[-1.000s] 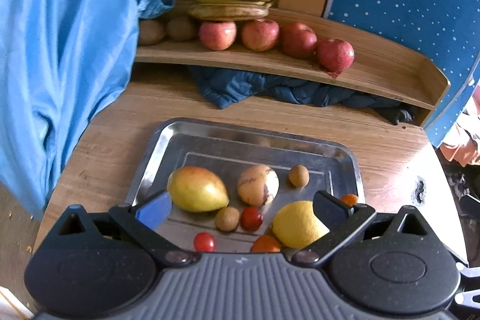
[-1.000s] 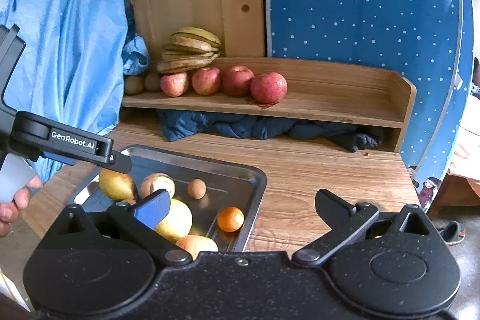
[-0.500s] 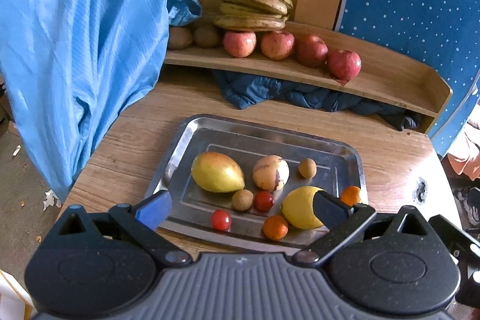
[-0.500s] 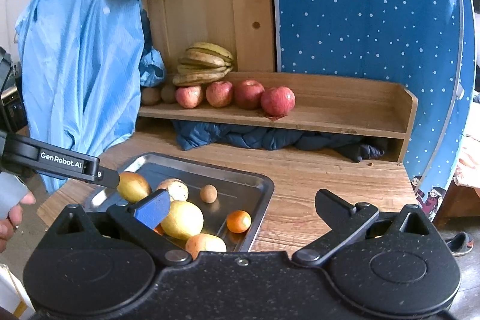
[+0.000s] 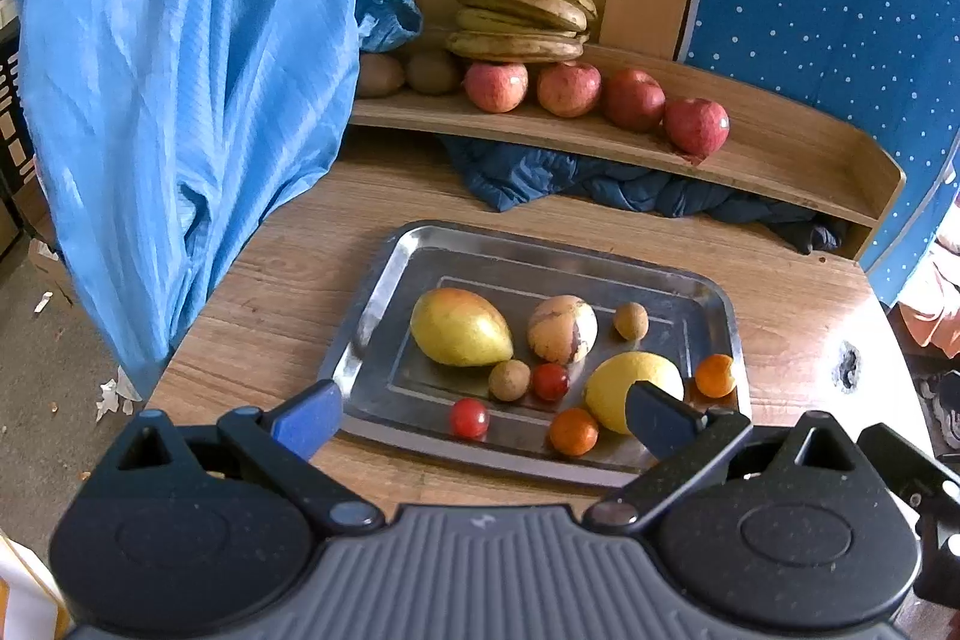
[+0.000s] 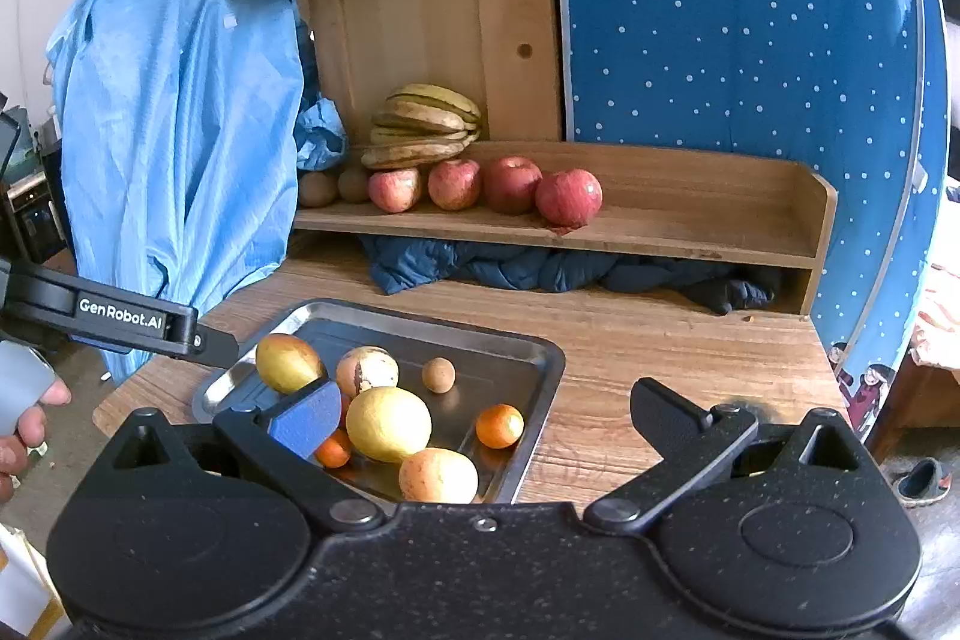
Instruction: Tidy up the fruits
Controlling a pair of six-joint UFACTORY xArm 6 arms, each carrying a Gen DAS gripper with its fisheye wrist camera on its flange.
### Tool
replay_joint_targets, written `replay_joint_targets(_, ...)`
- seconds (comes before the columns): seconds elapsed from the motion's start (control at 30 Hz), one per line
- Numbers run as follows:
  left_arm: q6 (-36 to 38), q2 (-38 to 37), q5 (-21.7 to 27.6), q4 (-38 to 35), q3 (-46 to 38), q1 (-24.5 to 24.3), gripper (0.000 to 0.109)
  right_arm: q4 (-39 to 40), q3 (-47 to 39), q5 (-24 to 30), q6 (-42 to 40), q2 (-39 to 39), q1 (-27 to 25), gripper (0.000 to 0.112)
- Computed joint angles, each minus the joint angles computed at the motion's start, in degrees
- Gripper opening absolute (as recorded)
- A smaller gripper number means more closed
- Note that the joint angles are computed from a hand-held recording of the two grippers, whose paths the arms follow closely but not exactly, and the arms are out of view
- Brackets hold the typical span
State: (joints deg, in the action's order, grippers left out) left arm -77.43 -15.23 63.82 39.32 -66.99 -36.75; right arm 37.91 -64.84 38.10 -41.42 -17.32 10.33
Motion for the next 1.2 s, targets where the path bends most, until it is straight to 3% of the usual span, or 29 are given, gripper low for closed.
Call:
replay_joint_targets(0.37, 0.00, -7.13, -1.16, -0.30, 7.13, 0.13, 0.102, -5.69, 3.99, -2.78, 6.71, -4.59, 2.93, 0.102)
replay_joint_targets(0.73, 1.14, -18.13, -0.43, 1.18, 16.10, -2.35, 0.102, -20.20, 13.18, -7.21, 25.51, -14.77, 8.43, 0.102)
replay_joint_targets(1.2, 1.30, -24.19, 0.17, 2.01, 20.88, -3.07, 0.102, -26.94, 15.55, -7.48, 33.35, -17.74, 12.30, 0.102)
